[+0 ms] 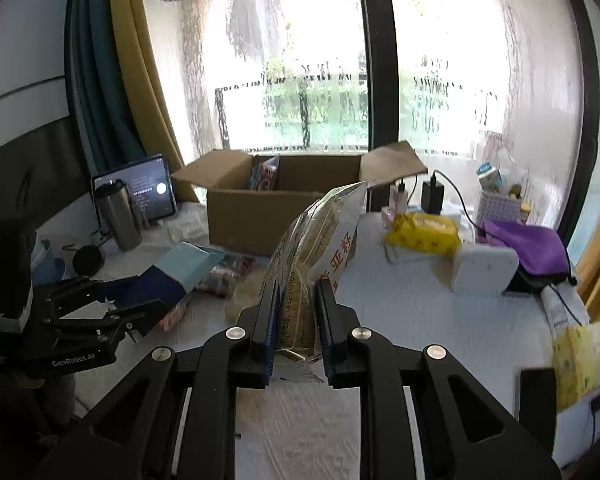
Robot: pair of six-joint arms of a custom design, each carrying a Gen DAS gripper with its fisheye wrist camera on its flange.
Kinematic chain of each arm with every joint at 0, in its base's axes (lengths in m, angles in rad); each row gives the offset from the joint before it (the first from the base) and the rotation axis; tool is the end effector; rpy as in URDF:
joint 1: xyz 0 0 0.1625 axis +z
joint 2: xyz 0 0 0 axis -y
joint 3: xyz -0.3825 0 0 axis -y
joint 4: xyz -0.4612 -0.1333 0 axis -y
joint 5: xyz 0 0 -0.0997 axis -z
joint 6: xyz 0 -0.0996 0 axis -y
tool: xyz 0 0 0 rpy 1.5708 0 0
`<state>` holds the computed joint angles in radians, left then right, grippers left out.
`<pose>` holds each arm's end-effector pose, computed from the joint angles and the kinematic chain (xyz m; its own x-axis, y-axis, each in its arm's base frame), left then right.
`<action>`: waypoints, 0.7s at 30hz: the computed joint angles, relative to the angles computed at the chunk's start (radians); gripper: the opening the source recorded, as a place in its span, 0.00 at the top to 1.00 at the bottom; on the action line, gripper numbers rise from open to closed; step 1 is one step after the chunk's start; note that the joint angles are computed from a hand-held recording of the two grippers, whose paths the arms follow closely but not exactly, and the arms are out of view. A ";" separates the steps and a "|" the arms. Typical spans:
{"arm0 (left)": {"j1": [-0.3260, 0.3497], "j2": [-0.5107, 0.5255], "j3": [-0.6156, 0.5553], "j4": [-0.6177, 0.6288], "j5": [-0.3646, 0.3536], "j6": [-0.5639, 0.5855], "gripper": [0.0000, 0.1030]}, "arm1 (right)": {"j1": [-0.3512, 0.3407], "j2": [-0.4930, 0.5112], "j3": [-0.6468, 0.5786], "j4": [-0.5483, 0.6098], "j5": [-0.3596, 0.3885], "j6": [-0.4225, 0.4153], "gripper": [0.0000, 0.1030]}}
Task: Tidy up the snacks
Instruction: 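Lift both held packets and carry them over the cardboard box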
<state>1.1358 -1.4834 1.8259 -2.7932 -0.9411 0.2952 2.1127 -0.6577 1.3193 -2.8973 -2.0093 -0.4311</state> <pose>-0.0760 -0.6190 0.4142 -0.8061 0.1002 -0.5832 0.5258 0.5735 -0.6282 0.4909 -0.6390 0.1035 -0.6578 -0.5021 0.5614 -0.7493 0.5112 -0.4209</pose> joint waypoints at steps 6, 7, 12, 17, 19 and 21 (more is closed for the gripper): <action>0.002 0.046 -0.090 -0.041 -0.006 0.064 0.49 | 0.002 0.060 -0.105 0.018 0.025 -0.028 0.81; 0.002 0.051 -0.097 -0.050 -0.004 0.073 0.49 | 0.002 0.070 -0.125 0.024 0.030 -0.034 0.81; 0.007 0.099 -0.184 -0.095 -0.002 0.140 0.49 | 0.004 0.145 -0.256 0.055 0.061 -0.067 0.81; 0.023 0.159 -0.286 -0.093 -0.010 0.161 0.49 | 0.003 0.228 -0.409 0.109 0.099 -0.094 0.81; 0.035 0.189 -0.347 -0.050 -0.029 0.148 0.49 | 0.003 0.275 -0.495 0.145 0.116 -0.105 0.81; 0.041 0.219 -0.396 -0.037 -0.034 0.157 0.49 | 0.005 0.324 -0.581 0.179 0.129 -0.120 0.81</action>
<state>1.1764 -1.2643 1.4296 -2.8300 -0.9751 0.4518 2.1175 -0.3340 0.7379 -2.7183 -1.8805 -0.5513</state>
